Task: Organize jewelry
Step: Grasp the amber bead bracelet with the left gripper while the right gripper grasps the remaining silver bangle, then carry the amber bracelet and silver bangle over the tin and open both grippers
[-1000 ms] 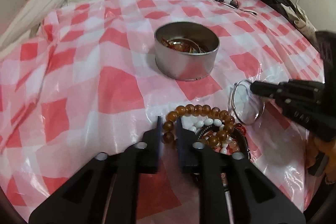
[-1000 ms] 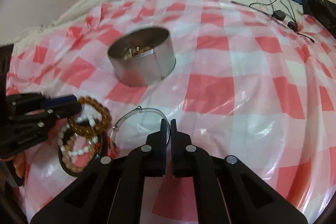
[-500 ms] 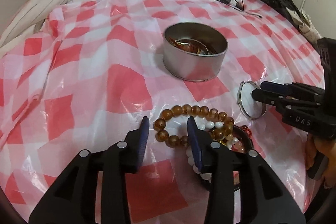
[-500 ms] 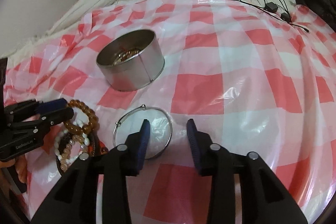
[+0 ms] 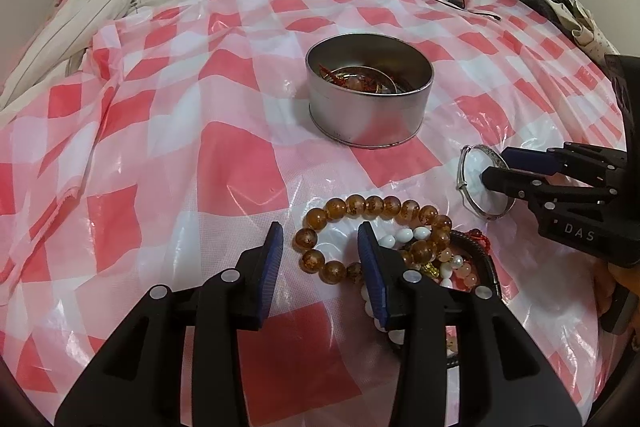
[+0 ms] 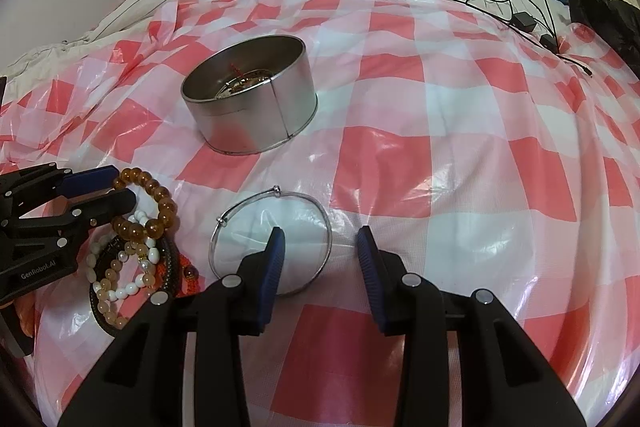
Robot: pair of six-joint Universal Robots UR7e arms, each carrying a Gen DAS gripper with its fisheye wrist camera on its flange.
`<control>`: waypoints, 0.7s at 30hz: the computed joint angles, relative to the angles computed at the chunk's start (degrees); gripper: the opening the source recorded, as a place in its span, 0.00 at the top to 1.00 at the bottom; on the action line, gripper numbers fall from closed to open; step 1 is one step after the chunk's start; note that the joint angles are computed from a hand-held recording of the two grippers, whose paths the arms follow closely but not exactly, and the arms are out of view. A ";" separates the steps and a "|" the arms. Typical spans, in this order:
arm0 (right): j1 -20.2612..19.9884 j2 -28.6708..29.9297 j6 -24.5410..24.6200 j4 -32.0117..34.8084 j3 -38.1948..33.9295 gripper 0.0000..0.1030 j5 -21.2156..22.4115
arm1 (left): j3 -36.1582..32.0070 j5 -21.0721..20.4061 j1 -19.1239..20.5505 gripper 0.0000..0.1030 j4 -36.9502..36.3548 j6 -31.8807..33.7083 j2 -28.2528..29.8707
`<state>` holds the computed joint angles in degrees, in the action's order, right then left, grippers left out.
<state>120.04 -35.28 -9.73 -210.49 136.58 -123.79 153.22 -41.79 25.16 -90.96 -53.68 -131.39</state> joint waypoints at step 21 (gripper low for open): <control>-1.84 -2.89 0.52 -3.99 2.38 0.96 9.48 | -0.76 1.78 -3.80 0.90 3.30 -0.62 -5.16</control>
